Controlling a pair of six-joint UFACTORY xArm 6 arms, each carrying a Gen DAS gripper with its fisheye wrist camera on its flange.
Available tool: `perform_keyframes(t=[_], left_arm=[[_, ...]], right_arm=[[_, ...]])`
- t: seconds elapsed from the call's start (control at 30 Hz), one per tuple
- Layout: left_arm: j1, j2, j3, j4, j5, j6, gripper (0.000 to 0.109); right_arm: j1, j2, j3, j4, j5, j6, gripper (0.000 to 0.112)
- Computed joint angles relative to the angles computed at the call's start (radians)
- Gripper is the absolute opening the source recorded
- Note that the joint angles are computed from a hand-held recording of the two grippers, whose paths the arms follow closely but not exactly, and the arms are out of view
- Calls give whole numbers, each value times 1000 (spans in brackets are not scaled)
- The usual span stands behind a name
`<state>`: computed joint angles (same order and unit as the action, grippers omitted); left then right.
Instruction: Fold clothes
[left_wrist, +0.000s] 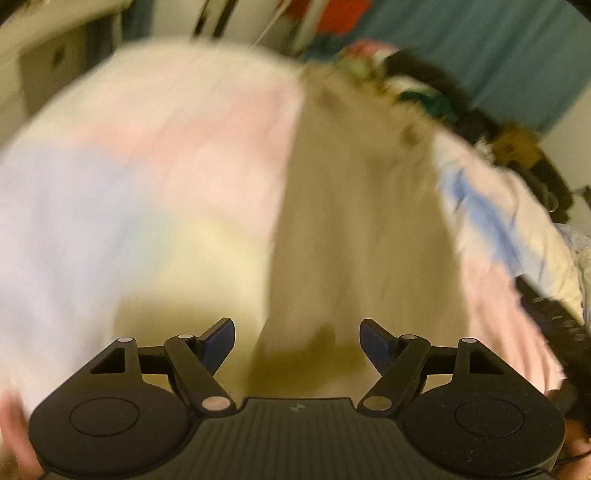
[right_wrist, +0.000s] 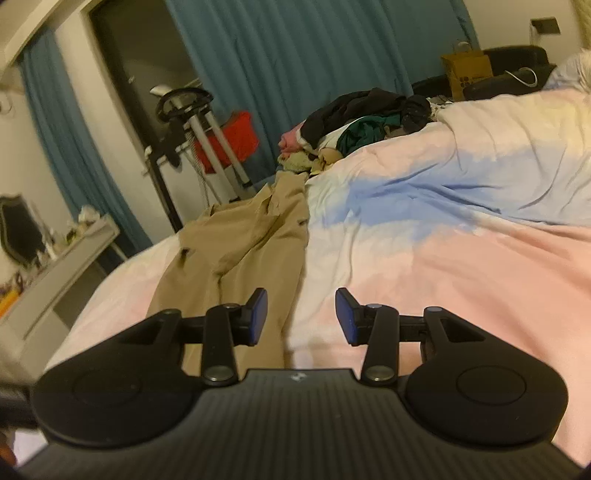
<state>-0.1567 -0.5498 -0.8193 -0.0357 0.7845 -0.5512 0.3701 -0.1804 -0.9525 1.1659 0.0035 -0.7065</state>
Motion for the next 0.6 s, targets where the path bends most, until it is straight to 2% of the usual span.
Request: perform_keyframes(t=[0.03, 0.07, 0.1, 0.13, 0.17, 0.33, 0.43, 0.5, 0.6], left_arm=[[12, -19, 19, -34, 26, 16, 75], [24, -30, 30, -61, 50, 22, 75], [37, -38, 37, -96, 71, 32, 75], [50, -41, 43, -134, 84, 53, 75], [62, -44, 47, -170, 97, 73, 75], [104, -53, 57, -327, 173, 159, 75], [96, -57, 61, -341, 217, 185, 67], [75, -67, 66, -304, 216, 170, 63], [68, -96, 83, -275, 209, 138, 35]], right_arm=[[2, -43, 44, -81, 7, 67, 51], [1, -88, 83, -121, 23, 107, 63], [-1, -134, 120, -156, 42, 143, 69], [-9, -167, 142, -148, 72, 157, 79], [-18, -201, 162, -138, 103, 171, 83], [-160, -257, 191, -158, 443, 390, 83], [-232, -209, 152, -151, 671, 476, 82], [-226, -190, 137, -199, 714, 517, 82], [-199, -186, 131, -289, 736, 599, 82]])
